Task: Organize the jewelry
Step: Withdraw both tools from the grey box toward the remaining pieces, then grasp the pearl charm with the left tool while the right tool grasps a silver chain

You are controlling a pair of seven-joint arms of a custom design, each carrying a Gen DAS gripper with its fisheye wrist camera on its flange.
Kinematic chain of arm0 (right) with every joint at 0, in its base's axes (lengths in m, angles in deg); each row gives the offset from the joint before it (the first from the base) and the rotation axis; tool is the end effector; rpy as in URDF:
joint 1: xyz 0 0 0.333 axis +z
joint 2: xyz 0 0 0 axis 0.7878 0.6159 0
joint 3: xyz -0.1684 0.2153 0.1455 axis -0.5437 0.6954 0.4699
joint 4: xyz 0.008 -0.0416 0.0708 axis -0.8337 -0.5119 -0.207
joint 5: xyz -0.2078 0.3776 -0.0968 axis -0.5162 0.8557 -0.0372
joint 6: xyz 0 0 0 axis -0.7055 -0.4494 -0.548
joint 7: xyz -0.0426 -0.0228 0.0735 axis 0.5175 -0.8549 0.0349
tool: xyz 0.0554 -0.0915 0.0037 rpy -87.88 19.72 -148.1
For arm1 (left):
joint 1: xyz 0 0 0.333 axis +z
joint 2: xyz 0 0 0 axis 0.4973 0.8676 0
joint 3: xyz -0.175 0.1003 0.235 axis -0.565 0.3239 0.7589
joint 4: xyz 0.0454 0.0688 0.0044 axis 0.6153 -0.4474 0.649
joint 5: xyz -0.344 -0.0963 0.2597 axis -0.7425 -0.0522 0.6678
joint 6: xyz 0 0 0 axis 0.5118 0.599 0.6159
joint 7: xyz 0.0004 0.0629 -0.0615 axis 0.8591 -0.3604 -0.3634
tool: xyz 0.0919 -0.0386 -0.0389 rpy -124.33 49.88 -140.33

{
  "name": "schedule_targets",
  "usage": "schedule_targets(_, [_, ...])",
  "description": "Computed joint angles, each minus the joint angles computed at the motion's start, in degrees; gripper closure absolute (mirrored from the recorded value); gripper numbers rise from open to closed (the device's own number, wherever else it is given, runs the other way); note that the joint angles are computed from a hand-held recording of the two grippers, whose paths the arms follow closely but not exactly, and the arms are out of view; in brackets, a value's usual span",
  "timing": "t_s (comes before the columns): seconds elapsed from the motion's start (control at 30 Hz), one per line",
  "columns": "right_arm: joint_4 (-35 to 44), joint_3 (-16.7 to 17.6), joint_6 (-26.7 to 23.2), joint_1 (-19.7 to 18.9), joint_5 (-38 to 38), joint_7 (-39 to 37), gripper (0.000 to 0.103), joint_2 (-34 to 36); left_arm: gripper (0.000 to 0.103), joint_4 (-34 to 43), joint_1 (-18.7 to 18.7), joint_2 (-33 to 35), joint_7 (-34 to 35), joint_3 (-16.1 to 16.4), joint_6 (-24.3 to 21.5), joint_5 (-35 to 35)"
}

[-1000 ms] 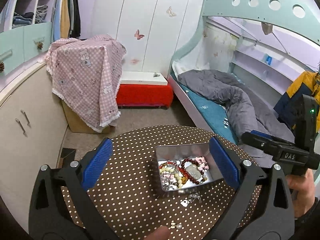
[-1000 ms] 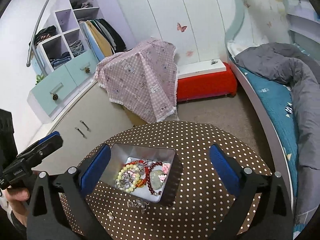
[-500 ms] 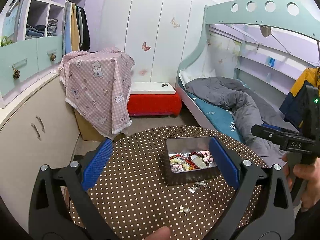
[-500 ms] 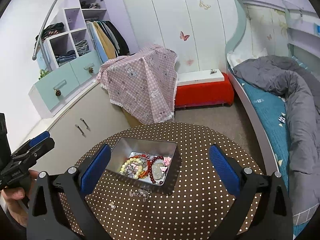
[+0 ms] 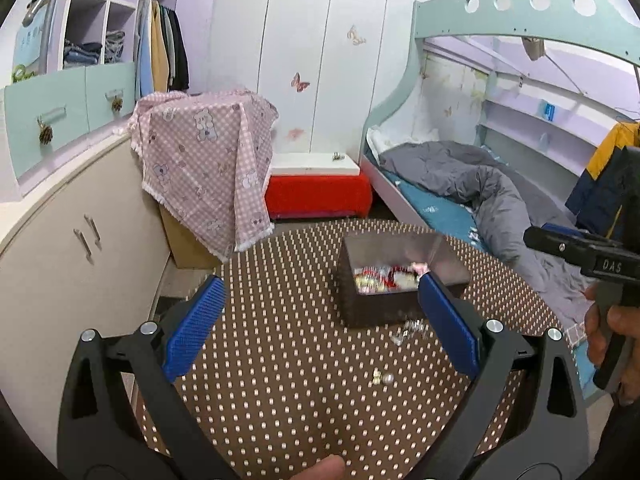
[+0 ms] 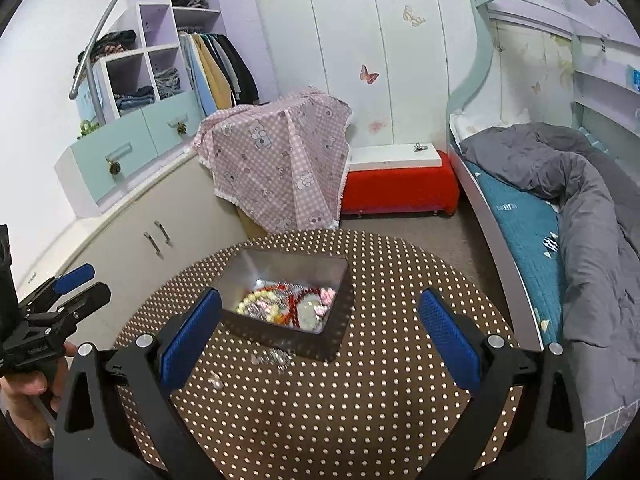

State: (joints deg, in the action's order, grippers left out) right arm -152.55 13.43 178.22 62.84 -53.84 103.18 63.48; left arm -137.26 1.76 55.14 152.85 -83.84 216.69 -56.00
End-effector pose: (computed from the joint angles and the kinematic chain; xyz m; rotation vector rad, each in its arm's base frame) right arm 0.5772 0.1922 0.4299 -1.5159 1.6487 -0.6730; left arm 0.6101 -0.3215 0.4353 -1.3475 1.9746 -1.1899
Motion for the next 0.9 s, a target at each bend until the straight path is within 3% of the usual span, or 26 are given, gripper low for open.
schedule_targets(0.13, [-1.57, 0.2, -0.67, 0.32, 5.65, -5.59, 0.008, 0.9, 0.008, -1.63, 4.94, 0.31, 1.75, -5.2, -0.73, -0.29])
schedule_targets(0.23, [-2.13, 0.08, -0.96, 0.89, 9.95, -9.81, 0.008, 1.88, 0.008, -1.46, 10.84, 1.69, 4.73, -12.0, -2.83, -1.03])
schedule_targets(0.3, [-2.26, -0.34, -0.34, 1.53, 12.16, -11.72, 0.008, 2.84, 0.008, -0.76, 12.06, 2.79, 6.78, -13.94, -4.75, -0.93])
schedule_targets(0.67, [-2.59, -2.4, -0.28, 5.96, 27.87, -26.73, 0.008, 6.89, 0.01, 6.11, 7.48, 9.28, 9.16, -12.12, -13.33, 2.17])
schedule_targets(0.77, [-2.54, -2.57, -0.55, 6.68, 32.46, -30.87, 0.008, 7.59, 0.026, 8.24, 9.21, 10.73, 11.53, -14.56, -15.93, 0.6])
schedule_targets(0.83, [-2.44, -2.57, -0.74, 7.19, 35.35, -33.57, 0.008, 8.14, 0.048, 9.4, 10.43, 11.42, 13.71, -16.28, -17.83, -0.83])
schedule_targets(0.9, [-1.76, -2.31, -1.1, 7.54, 38.51, -36.58, 0.009, 9.0, 0.058, 10.1, 10.81, 11.96, 15.39, -17.02, -19.03, -1.97])
